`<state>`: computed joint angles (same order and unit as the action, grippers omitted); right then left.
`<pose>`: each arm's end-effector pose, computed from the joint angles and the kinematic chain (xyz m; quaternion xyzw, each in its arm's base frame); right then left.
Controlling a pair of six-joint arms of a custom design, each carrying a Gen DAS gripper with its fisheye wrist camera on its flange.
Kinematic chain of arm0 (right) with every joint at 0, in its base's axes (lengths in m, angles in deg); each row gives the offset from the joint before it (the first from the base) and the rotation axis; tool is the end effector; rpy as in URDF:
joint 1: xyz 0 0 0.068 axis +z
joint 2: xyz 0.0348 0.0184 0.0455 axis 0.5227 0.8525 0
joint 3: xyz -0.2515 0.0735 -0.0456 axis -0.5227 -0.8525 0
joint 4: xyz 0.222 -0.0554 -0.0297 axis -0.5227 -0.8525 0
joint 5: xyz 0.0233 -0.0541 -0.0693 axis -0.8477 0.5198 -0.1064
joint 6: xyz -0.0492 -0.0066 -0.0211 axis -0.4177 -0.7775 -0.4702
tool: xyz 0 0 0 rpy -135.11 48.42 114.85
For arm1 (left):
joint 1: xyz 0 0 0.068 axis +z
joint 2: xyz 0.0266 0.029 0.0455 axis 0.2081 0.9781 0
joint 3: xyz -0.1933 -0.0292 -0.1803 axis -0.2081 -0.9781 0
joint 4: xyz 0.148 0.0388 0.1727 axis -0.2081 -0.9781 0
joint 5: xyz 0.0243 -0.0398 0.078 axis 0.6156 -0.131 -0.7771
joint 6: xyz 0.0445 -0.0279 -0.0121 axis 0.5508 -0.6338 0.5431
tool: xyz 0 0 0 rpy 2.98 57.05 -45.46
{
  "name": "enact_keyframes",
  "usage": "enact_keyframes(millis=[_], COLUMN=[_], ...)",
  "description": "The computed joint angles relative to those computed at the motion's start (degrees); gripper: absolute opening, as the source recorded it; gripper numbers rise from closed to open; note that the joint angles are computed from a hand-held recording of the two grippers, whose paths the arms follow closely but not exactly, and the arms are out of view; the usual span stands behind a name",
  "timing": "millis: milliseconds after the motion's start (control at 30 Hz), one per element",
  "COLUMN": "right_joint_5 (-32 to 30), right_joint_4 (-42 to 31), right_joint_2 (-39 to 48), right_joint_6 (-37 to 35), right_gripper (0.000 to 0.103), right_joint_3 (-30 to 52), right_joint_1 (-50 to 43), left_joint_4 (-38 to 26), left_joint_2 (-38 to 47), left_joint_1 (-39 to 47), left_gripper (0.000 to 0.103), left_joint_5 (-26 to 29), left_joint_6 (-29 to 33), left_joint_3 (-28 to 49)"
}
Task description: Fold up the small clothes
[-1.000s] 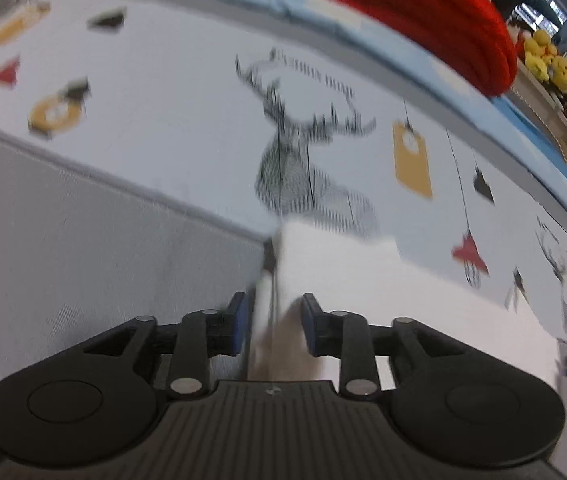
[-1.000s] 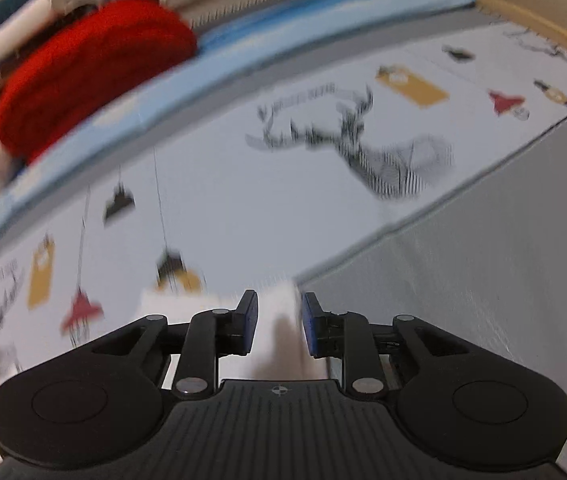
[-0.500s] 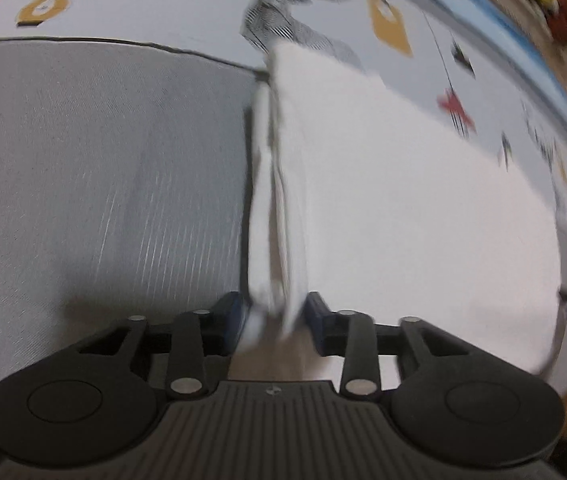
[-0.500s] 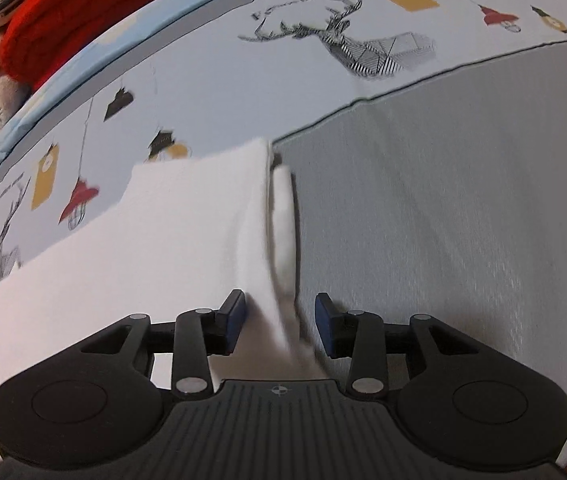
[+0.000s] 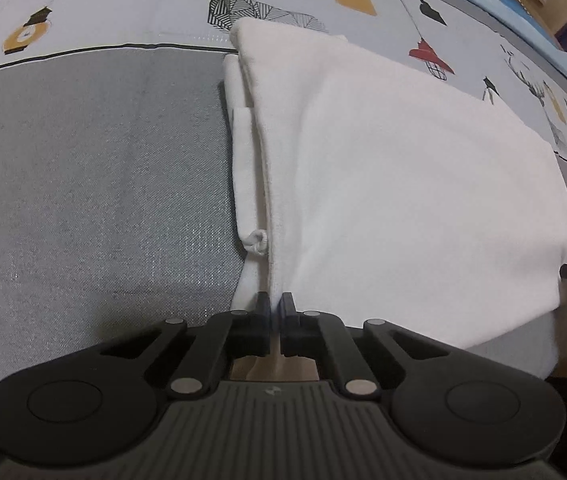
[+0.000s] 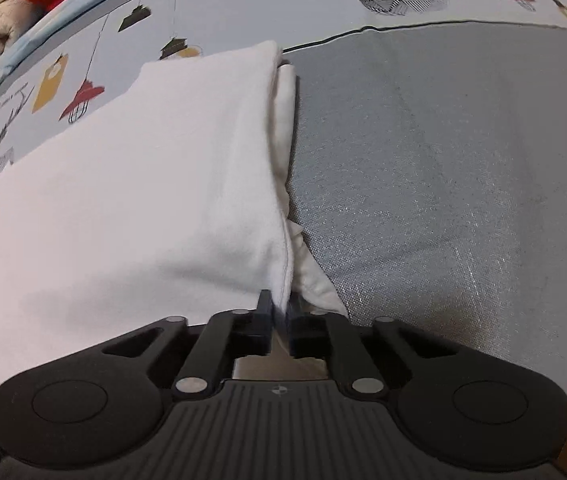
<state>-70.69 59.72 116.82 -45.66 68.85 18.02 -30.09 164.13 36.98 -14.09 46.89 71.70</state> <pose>0.2453 -0.0532 0.0738 0.1495 0.9736 0.0656 0.1598 0.2994 0.1284 0.0856 0.0217 0.9882 -0.1028 0.1118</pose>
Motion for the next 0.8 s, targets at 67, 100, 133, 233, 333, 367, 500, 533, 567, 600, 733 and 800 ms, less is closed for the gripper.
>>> enact_keyframes(millis=[67,100,133,233,333,367,500,533,567,600,733,800], right_joint_5=[0.5,0.7,1.2,4.5,4.6,4.1,3.2,4.0,5.1,5.3,7.1,8.0], right_joint_4=[-0.1,-0.6,-1.7,-2.6,1.1,2.9,12.6,12.6,11.5,12.4,15.1,15.0], right_joint_2=[-0.3,-0.6,-1.2,-6.7,-14.2,-16.6,-20.0,-19.1,-18.5,-18.4,-15.4,-13.4], right_joint_6=[0.2,0.5,0.4,0.2,-1.0,-1.3,-1.9,-1.8,-1.3,-0.5,-0.5,-0.3], right_gripper=[0.006,0.007,0.007,0.019,0.032,0.034,0.035,0.035,0.035,0.035,0.035,0.036], right_joint_3=[-0.1,0.0,0.4,-0.2,-3.4,-4.9,-11.1,-11.1,-10.4,-10.7,-10.4,-9.4], right_joint_1=[0.0,-0.1,0.0,0.8,1.2,1.2,1.9,2.4,3.0,3.3,4.5,5.0], left_joint_4=[-2.0,-2.5,-2.7,-2.2,-1.9,-1.9,-1.6,-1.9,-1.3,-1.3,2.6,5.4], left_joint_2=[1.3,1.5,1.7,2.3,3.9,4.8,8.2,9.3,10.2,10.9,10.9,10.4], left_joint_1=[0.6,1.4,2.1,3.3,2.2,1.6,-1.7,-2.3,-3.1,-3.4,-5.5,-6.5], left_gripper=[0.007,0.015,0.027,0.047,0.052,0.055,0.062,0.062,0.062,0.062,0.062,0.062], left_joint_5=[1.6,3.3,5.2,8.6,7.5,6.9,4.0,3.5,3.1,2.9,1.4,0.6], left_joint_6=[-1.6,-2.7,-4.0,-6.9,-9.9,-11.1,-15.0,-15.6,-16.4,-16.7,-17.4,-17.1], left_joint_3=[2.6,3.7,4.9,7.5,9.7,10.7,14.0,15.1,15.3,15.9,13.6,11.9])
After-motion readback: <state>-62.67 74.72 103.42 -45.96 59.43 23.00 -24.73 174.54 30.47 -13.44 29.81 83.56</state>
